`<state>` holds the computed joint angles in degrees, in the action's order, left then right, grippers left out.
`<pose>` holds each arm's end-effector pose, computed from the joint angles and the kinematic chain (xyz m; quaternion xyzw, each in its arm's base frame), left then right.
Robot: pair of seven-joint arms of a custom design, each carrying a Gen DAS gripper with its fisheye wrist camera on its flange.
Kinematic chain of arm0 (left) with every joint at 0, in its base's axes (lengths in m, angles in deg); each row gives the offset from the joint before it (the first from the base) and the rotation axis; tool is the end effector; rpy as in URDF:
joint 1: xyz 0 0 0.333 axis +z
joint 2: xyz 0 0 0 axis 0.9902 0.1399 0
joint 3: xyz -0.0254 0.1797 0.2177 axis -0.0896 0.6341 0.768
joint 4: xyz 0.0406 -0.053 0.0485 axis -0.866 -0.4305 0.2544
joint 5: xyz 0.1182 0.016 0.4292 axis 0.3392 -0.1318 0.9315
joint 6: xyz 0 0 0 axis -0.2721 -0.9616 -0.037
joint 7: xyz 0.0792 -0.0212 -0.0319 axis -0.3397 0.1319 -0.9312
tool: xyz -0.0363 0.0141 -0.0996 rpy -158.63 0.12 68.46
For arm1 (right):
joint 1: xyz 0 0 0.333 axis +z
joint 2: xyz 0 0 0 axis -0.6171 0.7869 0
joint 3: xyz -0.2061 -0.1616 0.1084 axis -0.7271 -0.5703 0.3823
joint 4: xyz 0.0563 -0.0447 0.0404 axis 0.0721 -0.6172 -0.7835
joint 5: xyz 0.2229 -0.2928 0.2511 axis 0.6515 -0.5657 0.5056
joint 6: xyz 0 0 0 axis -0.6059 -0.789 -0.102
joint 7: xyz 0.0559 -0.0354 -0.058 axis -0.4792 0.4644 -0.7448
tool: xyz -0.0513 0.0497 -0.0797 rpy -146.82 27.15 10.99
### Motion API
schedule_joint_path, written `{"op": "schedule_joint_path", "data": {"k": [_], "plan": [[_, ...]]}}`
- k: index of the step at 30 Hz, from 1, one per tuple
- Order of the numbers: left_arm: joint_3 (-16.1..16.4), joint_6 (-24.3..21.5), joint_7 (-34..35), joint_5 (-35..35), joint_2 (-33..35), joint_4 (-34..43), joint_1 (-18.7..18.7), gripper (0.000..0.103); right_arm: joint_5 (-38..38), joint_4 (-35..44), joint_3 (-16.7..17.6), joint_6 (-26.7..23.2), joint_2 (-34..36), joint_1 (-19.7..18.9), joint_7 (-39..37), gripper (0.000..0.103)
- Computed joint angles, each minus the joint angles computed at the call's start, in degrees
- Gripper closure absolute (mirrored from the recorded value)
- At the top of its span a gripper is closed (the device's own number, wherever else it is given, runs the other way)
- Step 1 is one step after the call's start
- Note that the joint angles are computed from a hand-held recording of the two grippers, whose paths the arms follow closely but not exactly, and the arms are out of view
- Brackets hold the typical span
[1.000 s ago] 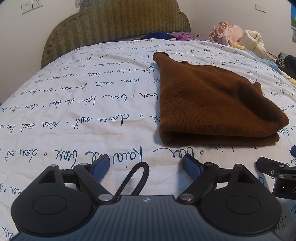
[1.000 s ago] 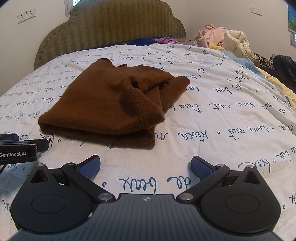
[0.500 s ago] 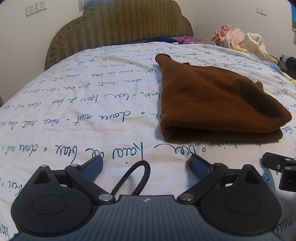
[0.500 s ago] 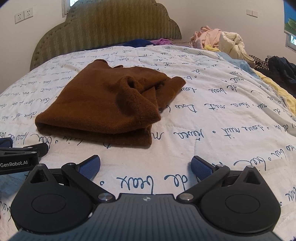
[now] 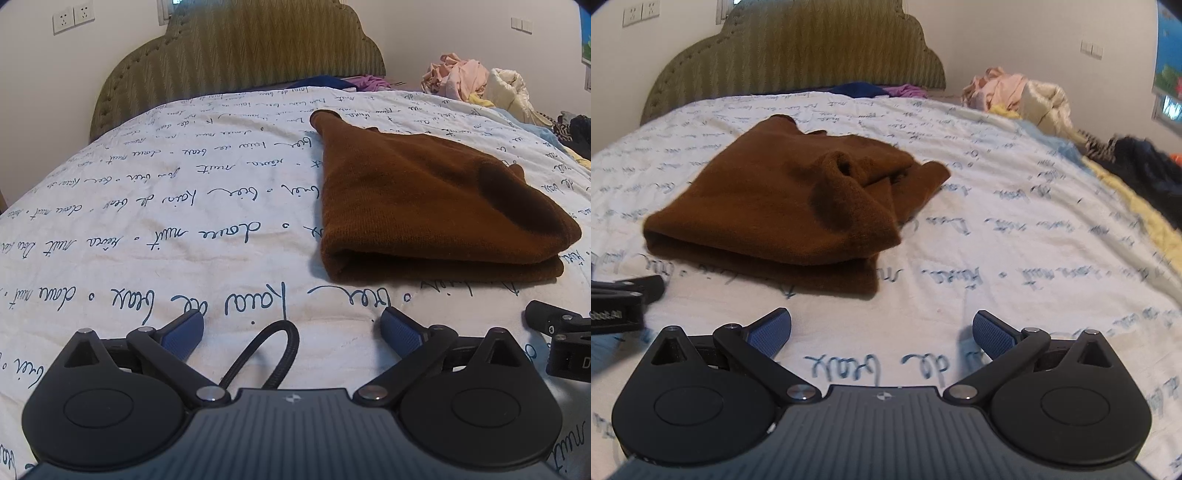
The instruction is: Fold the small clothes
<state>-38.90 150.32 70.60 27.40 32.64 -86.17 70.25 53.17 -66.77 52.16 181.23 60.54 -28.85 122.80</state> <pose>0.4633 -0.2614 0.3020 -0.6984 0.5793 -0.2463 0.3407 0.4894 0.0410 0.3027 -0.7102 0.5525 -0.3131 0.3039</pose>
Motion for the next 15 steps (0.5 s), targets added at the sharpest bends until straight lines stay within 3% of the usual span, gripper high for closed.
{"op": "schedule_joint_path", "data": {"k": [1,4,9,15], "plan": [[-0.1,-0.4,-0.1,0.1,0.0,0.0,-0.1,0.000,0.1,0.2,0.3,0.2,0.3,-0.3,-0.6,0.000],[-0.3,-1.2,-0.7,0.3,0.2,0.1,-0.3,0.000,-7.5,0.6,-3.2,0.9,1.1,1.0,6.1,0.000],[-0.2,-1.1,-0.8,0.2,0.2,0.2,-0.5,0.000,-26.6,3.0,-8.4,0.8,2.6,0.9,23.9,0.000],[-0.2,-1.6,-0.3,0.1,0.3,0.2,-0.6,0.000,-21.8,2.1,-3.1,1.5,2.5,-3.0,19.6,0.000]]}}
